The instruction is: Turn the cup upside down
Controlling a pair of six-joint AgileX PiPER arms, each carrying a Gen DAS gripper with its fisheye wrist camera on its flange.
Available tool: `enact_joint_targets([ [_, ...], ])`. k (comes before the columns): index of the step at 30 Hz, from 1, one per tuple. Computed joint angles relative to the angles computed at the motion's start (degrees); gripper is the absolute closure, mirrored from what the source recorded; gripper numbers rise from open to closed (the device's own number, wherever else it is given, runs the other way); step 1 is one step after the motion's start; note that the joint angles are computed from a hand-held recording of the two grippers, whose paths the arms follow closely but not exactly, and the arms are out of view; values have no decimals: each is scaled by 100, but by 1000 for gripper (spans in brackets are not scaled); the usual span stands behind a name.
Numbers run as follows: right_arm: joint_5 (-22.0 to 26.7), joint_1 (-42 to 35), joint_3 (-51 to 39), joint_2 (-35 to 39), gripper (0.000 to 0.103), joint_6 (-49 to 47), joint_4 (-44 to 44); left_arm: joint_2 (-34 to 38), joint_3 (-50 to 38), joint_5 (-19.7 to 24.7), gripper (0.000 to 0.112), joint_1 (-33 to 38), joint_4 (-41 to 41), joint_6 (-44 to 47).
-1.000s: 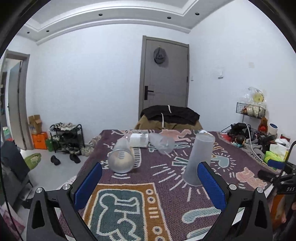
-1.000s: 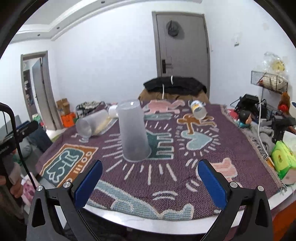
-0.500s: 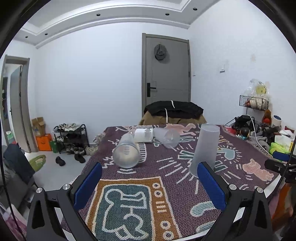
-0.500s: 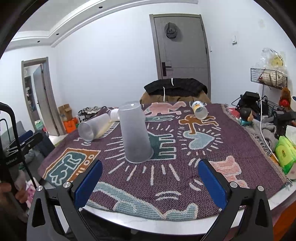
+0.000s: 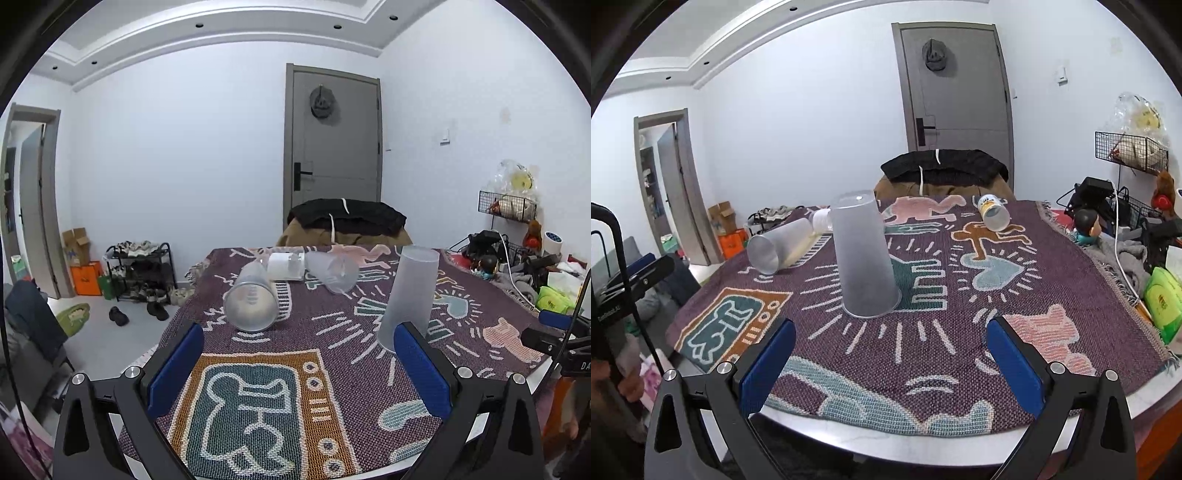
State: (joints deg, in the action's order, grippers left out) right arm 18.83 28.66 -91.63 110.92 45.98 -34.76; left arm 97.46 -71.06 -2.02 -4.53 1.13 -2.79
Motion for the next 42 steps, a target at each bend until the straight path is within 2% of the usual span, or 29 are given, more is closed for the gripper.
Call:
enact_joint_targets([
  [6, 21, -15, -34, 44, 0, -121, 116, 7, 25, -49, 10, -8, -972, 996],
  [30, 104, -32, -88, 114, 0, -247, 248, 26, 32, -31, 9, -17, -891, 899],
  [35, 120, -33, -91, 119, 0, -248, 249, 25, 42, -37, 9, -29, -1213, 1222],
  [38, 136, -31, -102, 127, 0, -235, 228, 30, 51, -46, 10, -30, -896, 899],
  [42, 131, -32, -97, 126, 0, -227, 216, 26, 56, -48, 9, -31, -924, 926],
])
